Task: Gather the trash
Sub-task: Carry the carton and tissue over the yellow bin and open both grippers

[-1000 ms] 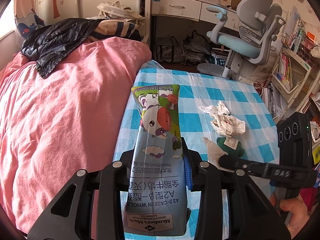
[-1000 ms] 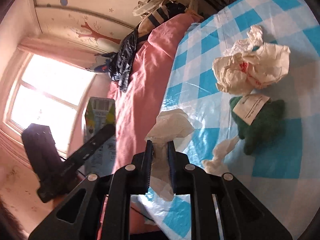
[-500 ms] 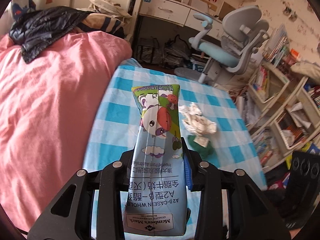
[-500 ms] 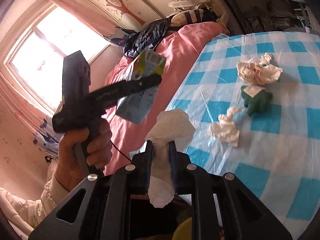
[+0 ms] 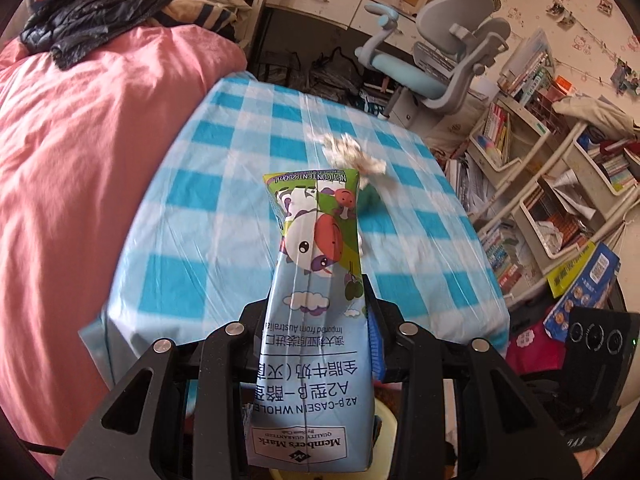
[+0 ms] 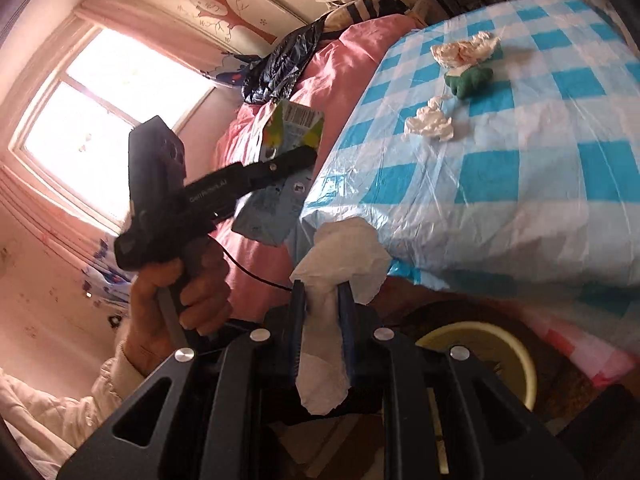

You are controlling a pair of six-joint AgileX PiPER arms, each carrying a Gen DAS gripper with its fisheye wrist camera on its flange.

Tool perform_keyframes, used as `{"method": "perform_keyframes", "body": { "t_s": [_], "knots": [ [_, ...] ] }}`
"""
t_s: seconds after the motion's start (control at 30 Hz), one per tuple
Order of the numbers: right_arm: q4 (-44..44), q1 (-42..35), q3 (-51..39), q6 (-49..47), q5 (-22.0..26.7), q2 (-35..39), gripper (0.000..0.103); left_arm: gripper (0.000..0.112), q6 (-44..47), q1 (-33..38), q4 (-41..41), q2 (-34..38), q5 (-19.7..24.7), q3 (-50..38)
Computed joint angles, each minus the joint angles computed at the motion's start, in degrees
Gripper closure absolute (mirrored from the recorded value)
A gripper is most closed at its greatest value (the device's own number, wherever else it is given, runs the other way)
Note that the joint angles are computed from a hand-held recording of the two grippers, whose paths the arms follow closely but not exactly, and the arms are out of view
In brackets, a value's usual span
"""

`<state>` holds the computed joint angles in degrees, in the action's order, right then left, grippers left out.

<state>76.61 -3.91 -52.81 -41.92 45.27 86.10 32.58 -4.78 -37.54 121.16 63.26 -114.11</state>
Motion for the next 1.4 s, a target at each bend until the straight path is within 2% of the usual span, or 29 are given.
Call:
{"method": "perform_keyframes", "body": {
  "t_s": [0.13,0.17,0.23,0.3,0.37,0.47,0.5,0.57,0.63,0.77,0.83,0.97,1.1,1.23,1.4],
  "knots": [
    [12.0,-4.4,8.5,-6.6,7.6,-0.2,0.083,0.078,3.6,-0.2,-0.9,-5.3,-2.6,10.8],
    [13.1,-5.1,9.8,-6.9,8.6,-0.3,0.083,0.078,4.5,-0.3,-1.0,-6.2,-3.1,12.7],
    [11.6,-5.2,10.8,-5.1,7.6,-1.1,0.083,0.078,6.2,-0.5,-1.0,-8.6,-4.4,17.3],
    [7.7,-3.7,10.1,-2.0,5.1,-1.4,0.083,0.078,7.4,-0.9,-0.5,-10.5,-5.3,20.8],
    [-1.6,0.3,8.3,5.1,0.0,-2.0,0.08,0.078,8.4,-1.4,0.4,-12.6,-6.4,24.7],
    [-15.4,6.6,6.2,16.0,-4.7,-1.4,0.076,0.078,9.2,-2.1,1.8,-15.3,-7.6,30.0],
    [-20.6,9.0,5.3,20.4,-5.9,-0.9,0.073,0.078,9.5,-2.3,2.3,-16.2,-8.0,31.9],
    [-27.8,12.2,4.8,26.9,-7.9,-0.7,0.057,0.078,9.9,-2.7,3.3,-17.8,-8.9,35.2],
    [-34.1,14.2,5.0,32.9,-9.5,-1.7,0.052,0.078,9.9,-3.1,4.4,-19.3,-9.7,38.2],
    [-38.2,14.1,7.8,39.1,-12.9,-5.5,0.042,0.078,9.9,-3.9,6.7,-21.3,-10.4,42.6],
    [-39.5,13.9,9.7,41.7,-15.0,-7.8,0.041,0.078,10.2,-4.3,7.7,-21.9,-10.0,44.2],
    [-44.0,14.7,10.6,47.7,-19.0,-10.1,0.034,0.073,11.8,-5.3,8.3,-24.3,-12.2,47.4],
    [-52.8,16.2,11.3,57.2,-22.1,-11.7,0.029,0.059,13.0,-6.7,9.0,-27.4,-17.1,50.7],
    [-62.6,17.7,11.0,66.8,-22.2,-12.3,0.024,0.051,12.0,-7.5,10.5,-29.4,-22.0,52.8],
    [-66.1,18.1,11.1,69.8,-22.5,-12.2,0.023,0.045,12.2,-7.4,10.0,-30.8,-26.4,54.0]
  ]
}}
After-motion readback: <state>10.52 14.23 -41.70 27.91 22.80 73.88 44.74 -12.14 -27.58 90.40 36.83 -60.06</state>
